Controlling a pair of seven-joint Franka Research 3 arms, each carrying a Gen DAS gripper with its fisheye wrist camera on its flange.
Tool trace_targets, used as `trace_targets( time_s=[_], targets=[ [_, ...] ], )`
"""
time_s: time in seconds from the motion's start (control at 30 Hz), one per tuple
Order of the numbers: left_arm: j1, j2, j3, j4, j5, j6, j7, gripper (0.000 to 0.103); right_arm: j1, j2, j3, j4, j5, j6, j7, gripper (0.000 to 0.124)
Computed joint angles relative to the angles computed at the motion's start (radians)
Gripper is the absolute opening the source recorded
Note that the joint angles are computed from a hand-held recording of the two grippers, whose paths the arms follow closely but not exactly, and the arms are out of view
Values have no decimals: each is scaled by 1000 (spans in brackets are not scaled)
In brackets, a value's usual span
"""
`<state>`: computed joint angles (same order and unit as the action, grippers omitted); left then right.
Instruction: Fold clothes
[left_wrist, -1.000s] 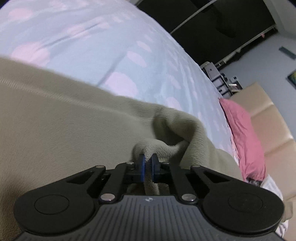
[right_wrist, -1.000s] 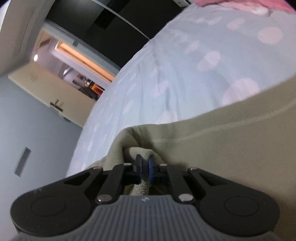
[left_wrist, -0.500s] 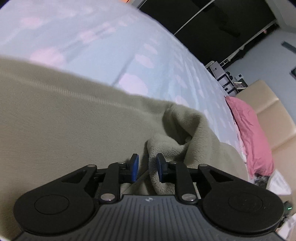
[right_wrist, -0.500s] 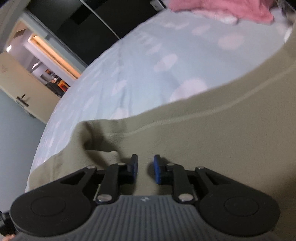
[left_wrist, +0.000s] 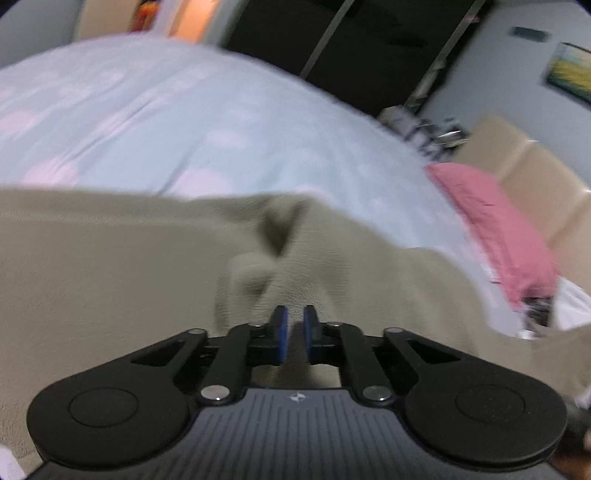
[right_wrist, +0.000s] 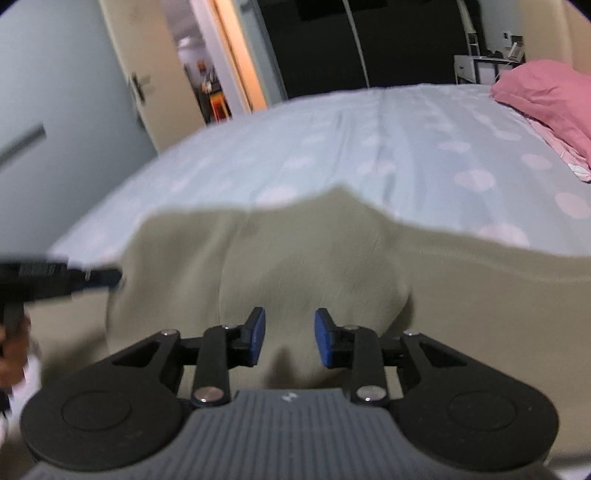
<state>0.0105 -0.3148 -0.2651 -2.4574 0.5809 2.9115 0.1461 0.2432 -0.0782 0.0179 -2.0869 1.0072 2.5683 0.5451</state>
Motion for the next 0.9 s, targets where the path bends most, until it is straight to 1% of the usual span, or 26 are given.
trace_targets(
  time_s=[0.07,0.1,0.17,0.2,0.3,0.37,0.43,0.5,0.57,0.63,0.77,0.83,0.9],
  targets=[
    [-28,25,39,-6,-46,9,52,0,7,-11,9,-51,-15,39,-10,32],
    [-28,28,44,-16,-56,25,55,0,11,-15,12,-77,-18,60,-17,32],
    [-16,27,35,-21,-54,36,51,1,26,-27,9,-118,57,105,-105,32],
    [-12,24,29,-22,-50,33,51,1,30,-31,8,-127,70,117,-116,32],
    [-15,-7,15,-33,-52,9,47,0,32,-37,7,-132,46,122,-96,32],
    [-22,-47,0,-40,-44,-26,54,0,30,-52,4,-141,16,115,-83,32],
    [-11,-79,-32,-38,-4,-31,46,2,28,-72,-1,-146,0,106,-41,30],
    [-1,-81,-53,-21,30,-6,36,2,41,-86,-10,-139,54,112,-45,29],
    [-7,-58,-59,14,40,8,45,2,57,-94,-14,-124,120,122,-70,30],
    [-28,-18,-55,60,33,0,71,2,71,-90,-6,-102,137,125,-86,31],
    [-150,58,3,111,-102,-57,209,2,91,-94,18,-105,87,116,-51,31],
    [-174,69,-7,116,-113,-104,236,2,99,-115,23,-141,53,102,-32,31],
    [-189,73,-19,107,-125,-151,223,2,111,-133,24,-181,37,95,-34,31]
  ],
)
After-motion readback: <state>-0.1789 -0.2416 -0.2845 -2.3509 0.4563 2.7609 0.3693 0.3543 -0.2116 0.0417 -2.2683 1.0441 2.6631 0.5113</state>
